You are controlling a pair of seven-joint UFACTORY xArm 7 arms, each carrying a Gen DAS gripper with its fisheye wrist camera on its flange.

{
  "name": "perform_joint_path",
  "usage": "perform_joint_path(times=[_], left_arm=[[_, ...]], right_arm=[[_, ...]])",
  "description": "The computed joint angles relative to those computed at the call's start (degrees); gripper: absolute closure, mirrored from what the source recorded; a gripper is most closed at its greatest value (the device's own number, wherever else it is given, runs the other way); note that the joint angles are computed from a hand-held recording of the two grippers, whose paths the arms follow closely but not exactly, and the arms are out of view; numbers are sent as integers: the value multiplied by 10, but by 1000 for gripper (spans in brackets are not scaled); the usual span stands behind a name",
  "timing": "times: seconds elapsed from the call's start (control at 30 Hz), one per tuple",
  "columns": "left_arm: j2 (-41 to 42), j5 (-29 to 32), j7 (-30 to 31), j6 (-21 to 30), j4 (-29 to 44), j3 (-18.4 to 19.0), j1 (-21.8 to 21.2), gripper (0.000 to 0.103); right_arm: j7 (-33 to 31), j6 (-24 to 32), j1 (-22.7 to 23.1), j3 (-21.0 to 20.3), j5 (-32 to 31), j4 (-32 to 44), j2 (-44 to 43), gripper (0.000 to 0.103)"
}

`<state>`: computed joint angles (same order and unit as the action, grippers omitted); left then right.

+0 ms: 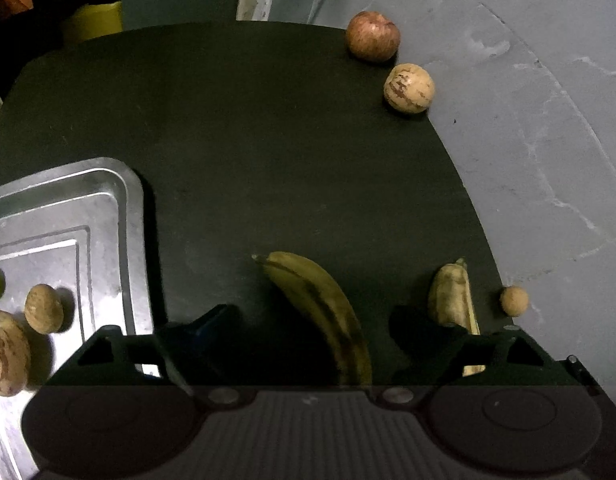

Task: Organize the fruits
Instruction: 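Close the right tool on a banana while the left tool grasps the other banana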

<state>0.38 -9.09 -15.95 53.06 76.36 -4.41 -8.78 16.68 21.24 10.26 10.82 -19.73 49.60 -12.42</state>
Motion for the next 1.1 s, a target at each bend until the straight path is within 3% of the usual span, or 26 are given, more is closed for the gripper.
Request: perform_joint_path(times=[0.1, 0.17, 0.43, 0.73, 1.1], left_arm=[[5, 2, -3, -2, 4, -1, -1, 24], [7, 4, -5, -5, 6, -1, -2, 28], [14, -7, -9, -6, 14, 0, 0, 56], [10, -33, 0, -2, 13, 2, 4, 67], [-44, -101, 32, 7, -29, 16, 19, 69]], right_arm=[[0, -8, 1, -3, 7, 2, 6, 44], [0, -15, 2, -4, 11, 0, 6, 54], [-13, -31, 11, -11, 52, -11, 2, 64], [10, -33, 5, -7, 55, -9, 6, 70], [43, -21, 15, 8, 79, -31, -38, 70]])
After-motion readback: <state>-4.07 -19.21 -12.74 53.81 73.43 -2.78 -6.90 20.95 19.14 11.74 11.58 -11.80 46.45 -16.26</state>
